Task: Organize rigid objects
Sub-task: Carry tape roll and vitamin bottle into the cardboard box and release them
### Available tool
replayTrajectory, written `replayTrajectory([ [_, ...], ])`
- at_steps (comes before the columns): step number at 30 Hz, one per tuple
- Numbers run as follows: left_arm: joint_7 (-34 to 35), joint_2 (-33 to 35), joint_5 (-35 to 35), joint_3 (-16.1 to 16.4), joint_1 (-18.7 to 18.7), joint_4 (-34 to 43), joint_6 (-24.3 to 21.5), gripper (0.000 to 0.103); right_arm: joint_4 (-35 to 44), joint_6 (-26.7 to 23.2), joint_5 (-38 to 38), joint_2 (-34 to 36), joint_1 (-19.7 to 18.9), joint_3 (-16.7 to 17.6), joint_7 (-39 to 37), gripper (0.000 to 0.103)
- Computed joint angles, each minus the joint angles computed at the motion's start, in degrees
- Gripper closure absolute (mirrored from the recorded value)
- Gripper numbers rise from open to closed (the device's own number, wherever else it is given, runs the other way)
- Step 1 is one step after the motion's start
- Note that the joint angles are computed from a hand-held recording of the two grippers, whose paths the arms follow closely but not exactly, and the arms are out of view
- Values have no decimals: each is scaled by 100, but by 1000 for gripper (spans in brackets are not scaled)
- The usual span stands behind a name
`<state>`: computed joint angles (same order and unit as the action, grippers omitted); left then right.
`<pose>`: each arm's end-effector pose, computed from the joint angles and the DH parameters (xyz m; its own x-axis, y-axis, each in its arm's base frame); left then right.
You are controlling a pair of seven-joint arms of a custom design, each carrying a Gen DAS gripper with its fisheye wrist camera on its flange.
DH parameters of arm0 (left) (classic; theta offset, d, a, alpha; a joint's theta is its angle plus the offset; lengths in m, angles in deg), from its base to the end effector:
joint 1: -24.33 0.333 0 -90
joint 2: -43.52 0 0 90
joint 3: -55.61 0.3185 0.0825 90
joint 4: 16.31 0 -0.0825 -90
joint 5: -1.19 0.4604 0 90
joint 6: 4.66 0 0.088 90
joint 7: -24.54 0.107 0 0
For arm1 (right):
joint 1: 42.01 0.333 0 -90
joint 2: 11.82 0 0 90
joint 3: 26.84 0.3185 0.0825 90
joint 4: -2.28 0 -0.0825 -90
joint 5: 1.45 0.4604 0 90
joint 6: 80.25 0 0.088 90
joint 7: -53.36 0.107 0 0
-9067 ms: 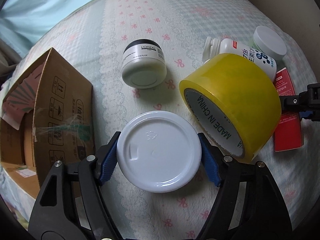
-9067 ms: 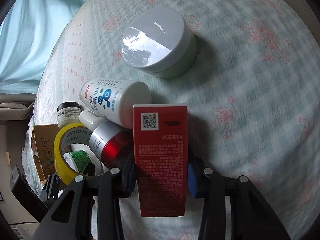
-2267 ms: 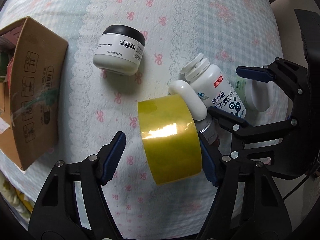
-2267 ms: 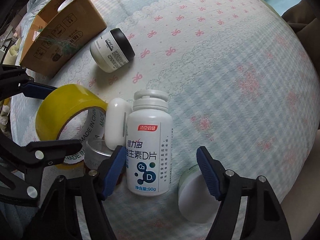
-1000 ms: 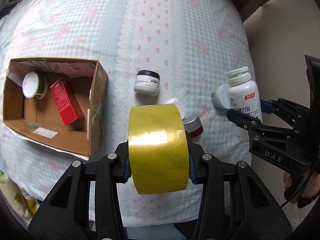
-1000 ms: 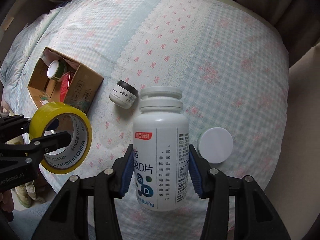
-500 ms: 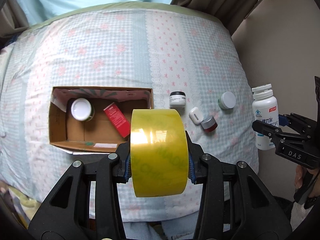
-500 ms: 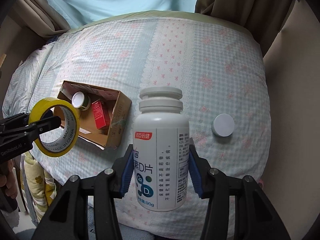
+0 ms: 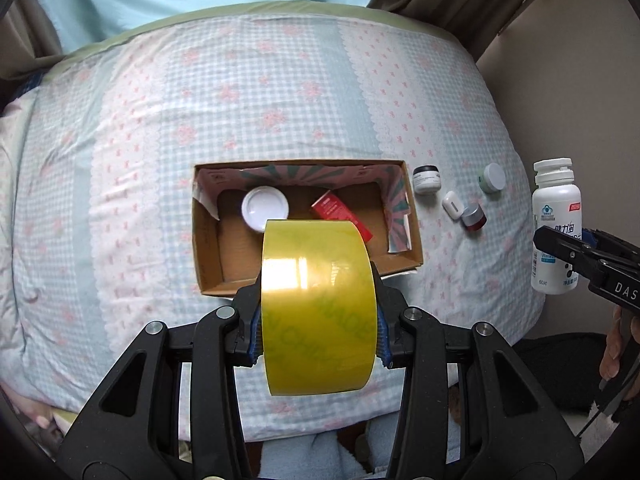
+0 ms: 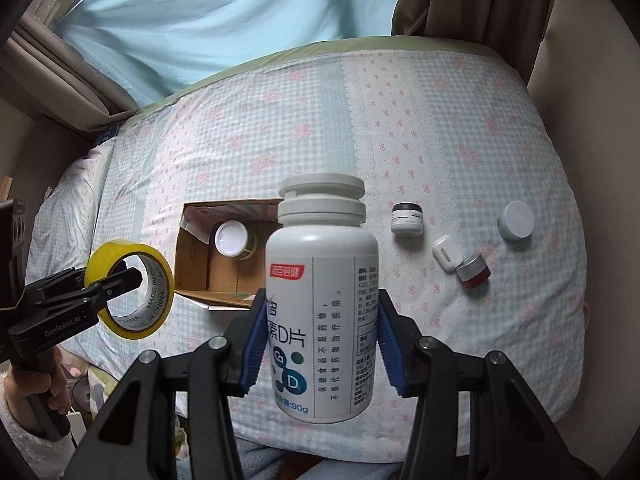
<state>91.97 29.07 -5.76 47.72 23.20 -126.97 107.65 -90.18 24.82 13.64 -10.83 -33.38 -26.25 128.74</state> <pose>0.5725 -0.1061 0.6145 0.2386 -0.9534 0.1847 -0.9355 -0.2767 -0.2197 0.6486 0.1264 0.6204 0.3814 -0.9019 -0.2030 -0.9104 -0.3283 -0.2519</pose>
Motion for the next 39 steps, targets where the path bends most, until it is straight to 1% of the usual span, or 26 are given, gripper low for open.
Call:
replayTrajectory([
  [3,130,-51,-11,109,95,-231,85,65,-134,92,19,-32,132,110,227,57],
  [9,108,99,-58,206,272,-497,299,65,-219,380,134,214,365,259,508,57],
  [12,30,281,-156,241,332,-516,318,65,-268,593,141,403,456,328,574,57],
  [16,66,626,70,209,361,-421,362,65,-217,714,190,752,534,417,639,57],
  [20,27,1011,92,238,368,-307,354,65,-241,873,-72,1037,660,522,591,57],
  [23,34,1261,149,256,367,-236,400,65,-201,949,29,1263,661,561,662,57],
  [26,142,1565,221,268,349,-74,312,65,-34,986,-111,1562,688,583,721,57],
  [31,91,1855,267,312,343,58,219,65,42,1028,-184,1844,632,642,514,57],
  [34,23,1917,133,335,360,69,146,65,-33,1068,-236,1875,615,643,485,57],
  [38,-44,1859,135,341,360,25,228,65,-38,992,-23,1914,531,677,501,57],
  [39,-45,1829,172,340,358,31,259,61,-31,985,25,1926,515,690,460,57],
])
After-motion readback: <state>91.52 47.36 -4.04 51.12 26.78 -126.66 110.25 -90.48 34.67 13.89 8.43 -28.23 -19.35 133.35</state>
